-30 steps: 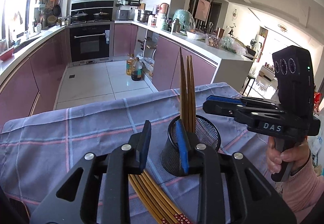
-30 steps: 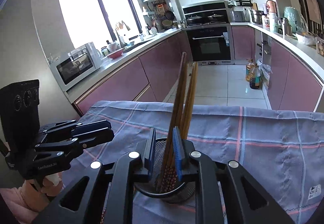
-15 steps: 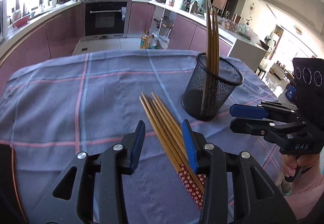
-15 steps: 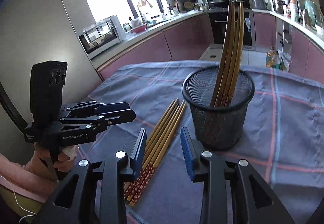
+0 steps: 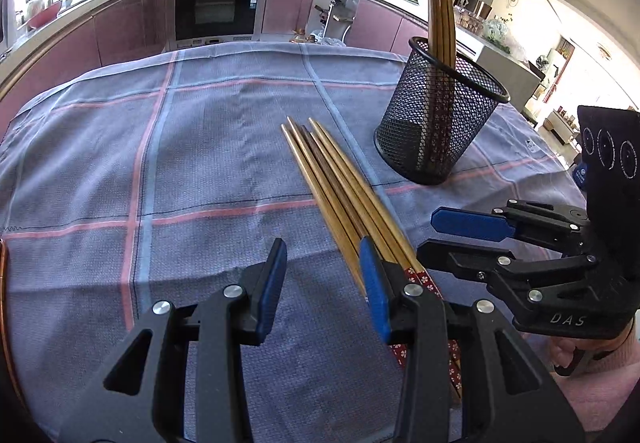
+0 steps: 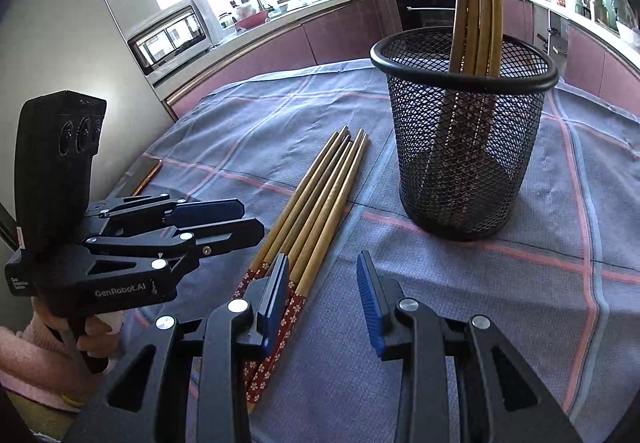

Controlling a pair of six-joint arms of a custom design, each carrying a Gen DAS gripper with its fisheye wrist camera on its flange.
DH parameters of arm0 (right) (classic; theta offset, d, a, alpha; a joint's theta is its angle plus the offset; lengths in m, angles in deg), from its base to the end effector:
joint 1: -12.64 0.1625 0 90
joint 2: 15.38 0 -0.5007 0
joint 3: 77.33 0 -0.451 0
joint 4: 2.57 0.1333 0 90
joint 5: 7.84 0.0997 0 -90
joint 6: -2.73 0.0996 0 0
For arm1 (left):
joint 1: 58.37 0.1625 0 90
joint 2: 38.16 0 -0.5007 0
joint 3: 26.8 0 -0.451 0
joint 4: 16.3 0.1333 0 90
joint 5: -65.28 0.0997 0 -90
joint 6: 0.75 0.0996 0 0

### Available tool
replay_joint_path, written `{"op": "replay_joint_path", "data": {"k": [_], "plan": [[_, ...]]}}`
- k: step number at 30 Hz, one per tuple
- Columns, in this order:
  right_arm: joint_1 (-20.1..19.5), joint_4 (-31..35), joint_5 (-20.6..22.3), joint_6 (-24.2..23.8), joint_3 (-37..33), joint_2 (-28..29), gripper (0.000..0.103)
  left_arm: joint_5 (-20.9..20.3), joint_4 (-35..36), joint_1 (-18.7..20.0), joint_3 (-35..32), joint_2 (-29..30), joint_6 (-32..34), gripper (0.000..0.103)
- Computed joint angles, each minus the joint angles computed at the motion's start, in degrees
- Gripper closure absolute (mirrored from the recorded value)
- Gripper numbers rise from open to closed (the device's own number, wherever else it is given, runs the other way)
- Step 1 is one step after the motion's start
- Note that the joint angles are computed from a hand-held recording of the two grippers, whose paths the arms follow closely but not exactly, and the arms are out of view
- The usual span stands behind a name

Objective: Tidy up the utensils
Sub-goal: 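Open both tools to drop the chopsticks in the cup and withdraw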

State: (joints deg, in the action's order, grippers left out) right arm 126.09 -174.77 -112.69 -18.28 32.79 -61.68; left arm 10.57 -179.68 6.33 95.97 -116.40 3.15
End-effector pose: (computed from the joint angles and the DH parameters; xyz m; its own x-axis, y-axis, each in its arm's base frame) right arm 0.3654 -0.5717 0.0598 -0.7224 -0.6020 0.3401 -0.6820 0.7014 -0.2072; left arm -0.0626 -0.5789 0.3133 -0.8296 0.1504 -0.5377 0.4317 0.7835 -0.4470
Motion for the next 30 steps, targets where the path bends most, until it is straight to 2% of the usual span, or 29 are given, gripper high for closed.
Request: {"op": "replay_joint_path", "data": {"k": [20, 30], "plan": [[1.0, -1.7, -3.9, -0.9, -0.9, 2.3, 0.072, 3.1, -0.4, -0.7, -0.1, 1.5, 1.3, 0.065], [1.8, -1.5, -7.2, -0.9, -1.0, 2.3, 0.072, 4.8, 0.4, -1.1, 0.1, 1.2, 1.0, 0.071]]}}
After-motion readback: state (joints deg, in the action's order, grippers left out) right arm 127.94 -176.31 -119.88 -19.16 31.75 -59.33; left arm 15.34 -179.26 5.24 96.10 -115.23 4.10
